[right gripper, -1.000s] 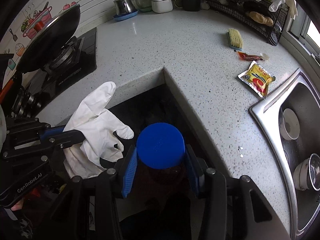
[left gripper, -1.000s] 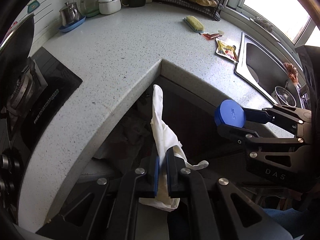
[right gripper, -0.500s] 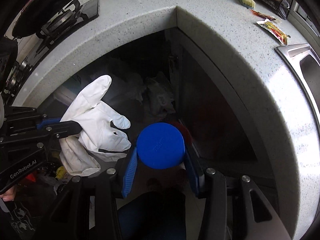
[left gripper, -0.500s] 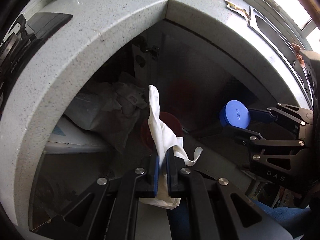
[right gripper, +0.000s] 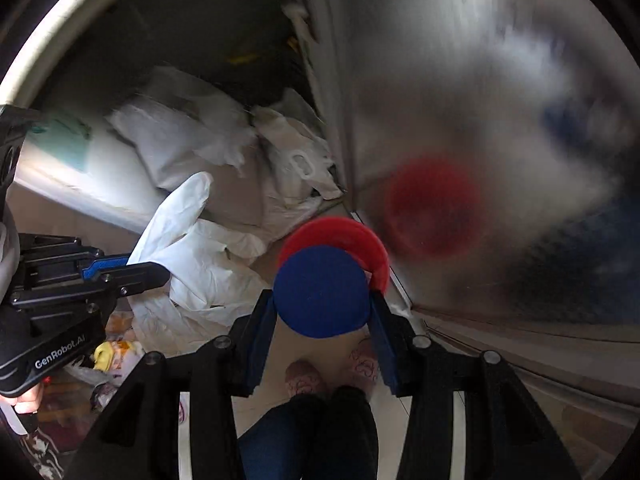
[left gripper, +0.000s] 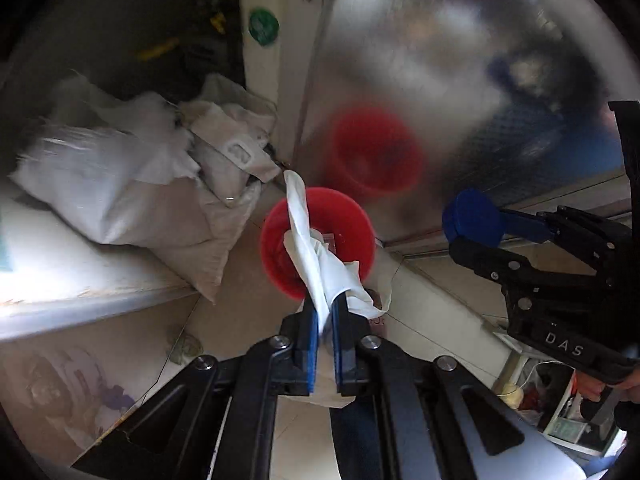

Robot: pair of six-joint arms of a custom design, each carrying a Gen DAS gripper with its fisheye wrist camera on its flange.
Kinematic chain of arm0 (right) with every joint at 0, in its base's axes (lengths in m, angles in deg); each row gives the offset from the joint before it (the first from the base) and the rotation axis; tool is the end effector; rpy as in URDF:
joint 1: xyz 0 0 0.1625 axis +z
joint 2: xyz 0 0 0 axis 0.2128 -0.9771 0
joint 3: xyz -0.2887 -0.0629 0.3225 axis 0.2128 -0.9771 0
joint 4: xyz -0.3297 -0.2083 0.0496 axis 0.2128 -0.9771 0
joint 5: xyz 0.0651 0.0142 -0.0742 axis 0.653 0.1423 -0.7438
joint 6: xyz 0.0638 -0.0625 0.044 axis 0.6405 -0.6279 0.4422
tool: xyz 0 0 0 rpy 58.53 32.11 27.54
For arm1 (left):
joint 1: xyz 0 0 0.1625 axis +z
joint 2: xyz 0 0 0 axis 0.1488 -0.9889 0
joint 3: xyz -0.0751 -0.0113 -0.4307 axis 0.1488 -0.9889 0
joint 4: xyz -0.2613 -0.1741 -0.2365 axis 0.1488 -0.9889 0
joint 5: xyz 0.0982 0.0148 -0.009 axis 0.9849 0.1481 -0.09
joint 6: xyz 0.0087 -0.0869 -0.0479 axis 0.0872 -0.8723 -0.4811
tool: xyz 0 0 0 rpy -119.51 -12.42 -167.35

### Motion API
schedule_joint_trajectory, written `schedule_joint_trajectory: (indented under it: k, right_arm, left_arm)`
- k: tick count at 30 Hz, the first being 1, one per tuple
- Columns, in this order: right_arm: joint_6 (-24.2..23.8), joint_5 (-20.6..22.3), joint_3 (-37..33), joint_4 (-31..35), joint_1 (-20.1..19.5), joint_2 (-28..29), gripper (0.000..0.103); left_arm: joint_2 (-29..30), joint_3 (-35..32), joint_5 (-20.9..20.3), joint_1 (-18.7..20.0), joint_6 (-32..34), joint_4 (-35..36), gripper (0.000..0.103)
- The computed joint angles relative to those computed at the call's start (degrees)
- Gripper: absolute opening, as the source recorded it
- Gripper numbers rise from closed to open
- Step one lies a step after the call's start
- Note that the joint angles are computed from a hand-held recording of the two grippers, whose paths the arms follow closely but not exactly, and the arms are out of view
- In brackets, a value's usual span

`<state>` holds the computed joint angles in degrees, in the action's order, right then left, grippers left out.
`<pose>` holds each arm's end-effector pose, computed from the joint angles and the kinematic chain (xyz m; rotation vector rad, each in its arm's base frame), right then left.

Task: Collect trash
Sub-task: 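Carry the gloves and blue lid down over the red bucket with both tools, then open both tools to drop the gloves and lid into the red bucket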

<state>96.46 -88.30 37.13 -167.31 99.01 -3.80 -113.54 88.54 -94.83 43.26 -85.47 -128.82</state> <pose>0.3226 -0.6356 0.2710 -0.1214 -2.4880 0.4026 -0.3471 -0.7226 0.1893 0.8707 2.4640 0.2530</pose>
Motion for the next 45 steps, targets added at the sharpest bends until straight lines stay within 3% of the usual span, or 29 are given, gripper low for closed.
schedule_joint_trajectory:
  k: [9, 23, 25, 26, 31, 40, 42, 45]
  right_arm:
    - [-2.22, 0.31, 7.76, -12.20, -5.85, 1.56, 0.043]
    - [-0.38, 0.50, 11.96, -16.36, -9.01, 1.36, 0.043]
    - [-0.51, 0.66, 12.23, -16.78, -9.28, 1.28, 0.043]
    - [-0.49, 0.74, 12.19, -16.81, -9.41, 1.31, 0.043]
    - [-0.93, 1.14, 11.98, -16.07, -9.61, 0.98, 0.043]
    - [-4.97, 2.71, 9.25, -14.05, -9.55, 2.53, 0.043]
    - [-6.19, 3.32, 8.32, -13.79, -9.58, 3.39, 0.043]
    - [-7.93, 4.25, 7.07, -13.05, -9.57, 4.51, 0.043]
  left_arm:
    - [3.81, 4.23, 0.21, 3.22, 4.06, -6.08, 0.005]
    - [6.56, 4.48, -0.56, 4.32, 6.03, -6.06, 0.005]
    - [6.73, 4.56, -0.08, 4.28, 6.15, -6.63, 0.016]
    - [6.94, 4.33, -0.01, 4.29, 6.00, -6.53, 0.028]
    - [7.04, 4.36, 1.36, 4.26, 6.47, -7.12, 0.033]
    - [5.21, 5.57, 3.84, 4.95, 3.49, -8.10, 0.051]
    - [4.70, 6.01, 4.56, 5.32, 2.39, -8.24, 0.063]
    - [3.87, 6.73, 5.34, 5.86, 0.99, -8.53, 0.073]
